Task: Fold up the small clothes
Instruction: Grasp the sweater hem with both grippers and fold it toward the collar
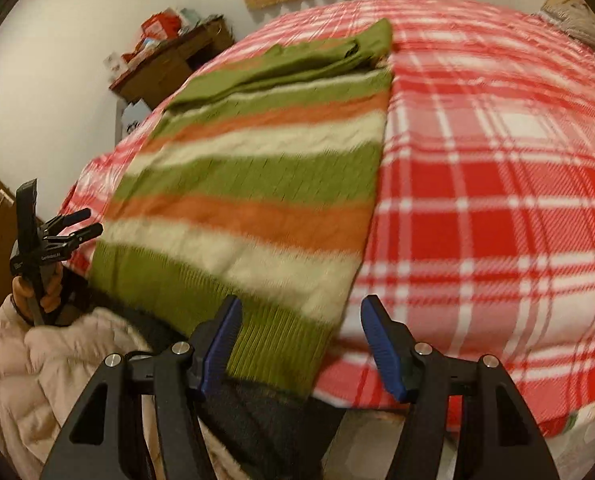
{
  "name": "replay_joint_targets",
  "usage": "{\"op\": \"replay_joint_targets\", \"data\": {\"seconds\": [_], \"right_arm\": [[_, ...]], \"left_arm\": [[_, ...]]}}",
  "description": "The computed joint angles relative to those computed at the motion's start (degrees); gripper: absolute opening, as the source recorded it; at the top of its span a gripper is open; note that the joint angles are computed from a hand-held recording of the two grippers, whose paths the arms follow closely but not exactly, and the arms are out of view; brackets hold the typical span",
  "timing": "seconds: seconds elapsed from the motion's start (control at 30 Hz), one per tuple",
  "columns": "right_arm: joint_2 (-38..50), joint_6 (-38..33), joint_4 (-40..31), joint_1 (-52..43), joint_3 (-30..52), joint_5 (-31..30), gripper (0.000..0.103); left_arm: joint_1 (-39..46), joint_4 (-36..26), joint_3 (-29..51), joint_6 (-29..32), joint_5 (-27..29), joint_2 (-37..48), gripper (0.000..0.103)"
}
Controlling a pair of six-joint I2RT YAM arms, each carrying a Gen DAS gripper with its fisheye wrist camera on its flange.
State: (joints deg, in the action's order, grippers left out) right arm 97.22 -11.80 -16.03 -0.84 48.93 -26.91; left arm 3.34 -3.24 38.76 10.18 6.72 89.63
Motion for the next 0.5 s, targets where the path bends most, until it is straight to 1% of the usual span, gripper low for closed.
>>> {"op": "replay_joint_targets", "data": {"seconds": [0.07, 0.13, 0.17, 0.23, 0.27, 0.33, 0.37, 0.4, 0.43, 0.47, 0.5], "right_arm": [[-0.1, 0.2, 0.7, 1.3, -1.7, 1.1, 0.063], [0.4, 0.5, 1.6, 2.7, -2.9, 2.2, 0.063], [1.1, 0.8, 1.9, 3.4, -3.2, 2.4, 0.063], [2.4, 1.4, 2.2, 4.8, -3.5, 2.3, 0.063], [3.2, 1.2, 2.2, 5.2, -3.3, 2.2, 0.063], [4.2, 0.8, 2.3, 6.9, -3.3, 3.3, 0.063], [4.5, 0.5, 2.7, 7.4, -3.4, 3.7, 0.061], [4.8, 0.4, 3.2, 7.8, -3.4, 3.9, 0.055], [5.0, 0.5, 3.6, 7.9, -3.3, 3.9, 0.050], [5.7, 0.9, 3.9, 7.9, -2.8, 4.0, 0.039], [6.6, 1.3, 4.0, 7.8, -2.2, 4.2, 0.030]], "left_arm": [[0.2, -1.4, -1.0, 0.8, 1.0, -1.0, 0.094], [0.9, -3.1, -1.4, -0.1, 1.9, -0.9, 0.092], [1.5, -4.2, -1.1, -0.7, 2.9, -0.4, 0.088], [4.1, -7.5, -0.5, -1.9, 7.6, 0.8, 0.081], [4.7, -8.2, -1.0, -2.2, 9.1, 0.9, 0.080], [5.0, -7.2, -3.0, -2.7, 10.3, -0.2, 0.080], [4.6, -6.6, -3.8, -2.7, 10.2, -0.8, 0.078], [4.2, -5.9, -4.1, -2.5, 9.8, -0.7, 0.076], [3.3, -5.8, -4.2, -2.5, 9.0, -0.6, 0.067], [2.7, -6.0, -3.7, -2.7, 8.4, -0.1, 0.059], [2.3, -6.4, -3.3, -2.8, 8.5, 0.3, 0.054]]}}
